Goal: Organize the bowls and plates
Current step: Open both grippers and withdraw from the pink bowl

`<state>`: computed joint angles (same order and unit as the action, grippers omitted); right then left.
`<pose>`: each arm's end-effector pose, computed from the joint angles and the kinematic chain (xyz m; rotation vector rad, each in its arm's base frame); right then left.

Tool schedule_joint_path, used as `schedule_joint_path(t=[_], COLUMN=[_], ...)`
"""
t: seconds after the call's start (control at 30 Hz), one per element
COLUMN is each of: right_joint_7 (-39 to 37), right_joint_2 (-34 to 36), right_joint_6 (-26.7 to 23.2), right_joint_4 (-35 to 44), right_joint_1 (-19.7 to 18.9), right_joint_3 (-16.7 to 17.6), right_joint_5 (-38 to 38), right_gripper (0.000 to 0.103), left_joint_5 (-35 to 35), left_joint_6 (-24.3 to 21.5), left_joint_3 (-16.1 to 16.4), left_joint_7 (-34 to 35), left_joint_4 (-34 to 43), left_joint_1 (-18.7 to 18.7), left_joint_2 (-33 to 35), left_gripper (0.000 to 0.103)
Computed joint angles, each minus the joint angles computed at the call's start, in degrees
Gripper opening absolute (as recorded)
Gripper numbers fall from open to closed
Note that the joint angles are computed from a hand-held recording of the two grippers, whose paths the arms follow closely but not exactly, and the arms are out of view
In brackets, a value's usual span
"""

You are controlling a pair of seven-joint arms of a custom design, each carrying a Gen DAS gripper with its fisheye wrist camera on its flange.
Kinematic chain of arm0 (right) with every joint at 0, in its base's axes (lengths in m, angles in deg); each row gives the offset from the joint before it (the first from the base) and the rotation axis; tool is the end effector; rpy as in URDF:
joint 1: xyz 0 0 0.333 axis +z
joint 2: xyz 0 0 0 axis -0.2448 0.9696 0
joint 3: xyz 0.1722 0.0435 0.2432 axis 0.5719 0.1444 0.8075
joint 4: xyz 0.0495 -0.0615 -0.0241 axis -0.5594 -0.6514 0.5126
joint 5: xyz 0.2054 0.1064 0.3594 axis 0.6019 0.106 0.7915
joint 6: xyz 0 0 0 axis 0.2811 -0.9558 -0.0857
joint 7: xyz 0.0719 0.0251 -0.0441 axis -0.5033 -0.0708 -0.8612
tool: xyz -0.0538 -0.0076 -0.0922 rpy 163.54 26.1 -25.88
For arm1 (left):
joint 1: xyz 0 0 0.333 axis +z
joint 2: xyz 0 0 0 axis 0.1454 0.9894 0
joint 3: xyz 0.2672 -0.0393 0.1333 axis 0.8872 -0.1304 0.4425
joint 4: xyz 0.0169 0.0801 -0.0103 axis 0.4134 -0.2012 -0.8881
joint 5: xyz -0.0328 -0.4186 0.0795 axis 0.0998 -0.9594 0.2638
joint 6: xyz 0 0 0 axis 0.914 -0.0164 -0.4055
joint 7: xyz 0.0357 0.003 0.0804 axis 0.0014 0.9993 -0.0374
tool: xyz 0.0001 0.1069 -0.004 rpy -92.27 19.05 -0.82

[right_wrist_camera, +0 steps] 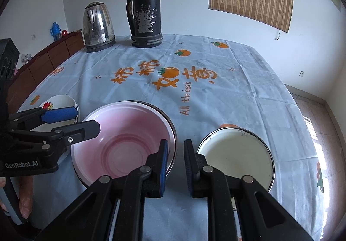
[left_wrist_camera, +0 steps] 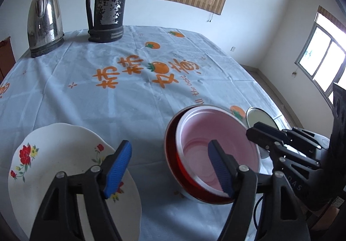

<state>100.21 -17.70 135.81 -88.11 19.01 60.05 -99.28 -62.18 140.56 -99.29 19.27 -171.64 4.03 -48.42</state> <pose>0.6098 0.3986 0.4887 -1.8522 1.7127 -0.6896 0.6659 -0.2321 0.4668 -1.6084 2.2377 -1.0340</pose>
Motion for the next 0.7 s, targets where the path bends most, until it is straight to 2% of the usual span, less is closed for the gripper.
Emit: schedule_joint_path(t=[0.1,0.17,0.23,0.47,0.7], right_joint_7=[1.0,1.9,3.2,5.9,8.8], right_joint_2=[-0.5,-1.2,-1.9,-3.0,-4.6], right_joint_6=[0.8,3.2,5.1,6.0,8.0], right_joint_4=[-0.7,-1.9,-3.1,-4.5,-6.8], right_joint_1=[0.2,-0.1,0.0,-0.1,-0.3], right_joint_3=[-0.2,-0.2,-0.4,-0.2,-0.1], right_joint_5=[-0.9,-1.2,-2.2,-4.9,-8.1], right_gripper=[0.020,0.031,0.048,0.049,0.049], left_joint_5=[0.6,2.0,3.3,0.3,0.0], left_joint_6=[0.0,0.1,-0.1,1.6,2.5], left_joint_3=[0.2,0.7,1.1,-0.6,-0.7], left_joint_7=[-0.3,-1.5,-3.0,-0.2,0.9], left_joint_4=[-0.1,-0.3,0.1,-0.6,-0.9], left_joint_1=[-0.1,-0.6,-0.9,0.6,0.3], left_joint_2=[0.0,-0.1,0.3,0.0,-0.2], left_gripper=[0.074,0.074,0.074,0.074,0.074])
